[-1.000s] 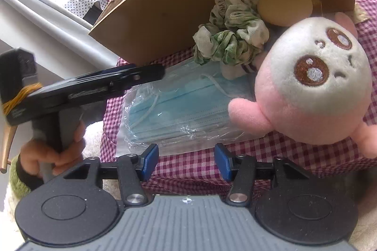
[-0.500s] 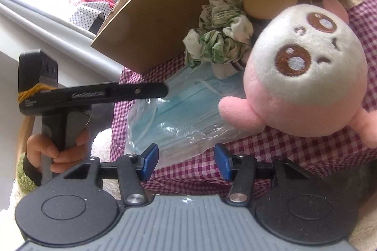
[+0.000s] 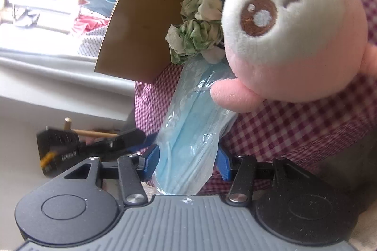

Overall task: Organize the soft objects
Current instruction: 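Close the left gripper on the mask pack while the right gripper grips its edge, then lift the mask pack with the right gripper and carry it over the box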

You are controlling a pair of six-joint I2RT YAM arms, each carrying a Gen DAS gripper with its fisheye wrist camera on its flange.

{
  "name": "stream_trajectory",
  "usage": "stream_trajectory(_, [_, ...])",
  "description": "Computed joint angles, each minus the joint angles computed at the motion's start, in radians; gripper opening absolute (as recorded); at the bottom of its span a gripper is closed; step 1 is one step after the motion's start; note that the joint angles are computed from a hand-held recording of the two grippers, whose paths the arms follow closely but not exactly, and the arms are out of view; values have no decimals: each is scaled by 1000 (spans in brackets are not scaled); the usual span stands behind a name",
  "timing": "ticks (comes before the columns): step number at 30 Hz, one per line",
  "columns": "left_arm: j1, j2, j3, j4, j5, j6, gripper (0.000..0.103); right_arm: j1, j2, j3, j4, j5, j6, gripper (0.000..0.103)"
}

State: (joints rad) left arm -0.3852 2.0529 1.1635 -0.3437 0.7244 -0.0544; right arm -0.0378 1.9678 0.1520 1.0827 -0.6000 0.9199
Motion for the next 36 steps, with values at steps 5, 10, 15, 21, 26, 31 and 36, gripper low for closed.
stream_trajectory(5, [47, -31, -79, 29, 78, 1, 77, 19, 96, 20, 110, -14, 65, 43])
stream_trajectory(10, [92, -73, -171, 79, 119, -7, 75, 87, 72, 77, 35, 23, 66, 24])
stream_trajectory(15, [96, -133, -256, 130, 50, 9, 66, 127, 14, 128, -70, 49, 38, 13])
stream_trajectory(21, [121, -192, -309, 134, 79, 18, 66, 159, -75, 132, -126, 68, 23, 12])
stream_trajectory(26, [175, -334, -392, 103, 110, 25, 66, 198, -157, 125, -153, 85, 2, 12])
stream_trajectory(31, [222, -513, -479, 75, 129, 4, 66, 248, -285, 134, -248, 108, -49, 12])
stream_trajectory(36, [185, -649, -506, 125, 96, -86, 66, 268, -484, 169, -435, 126, -175, 12])
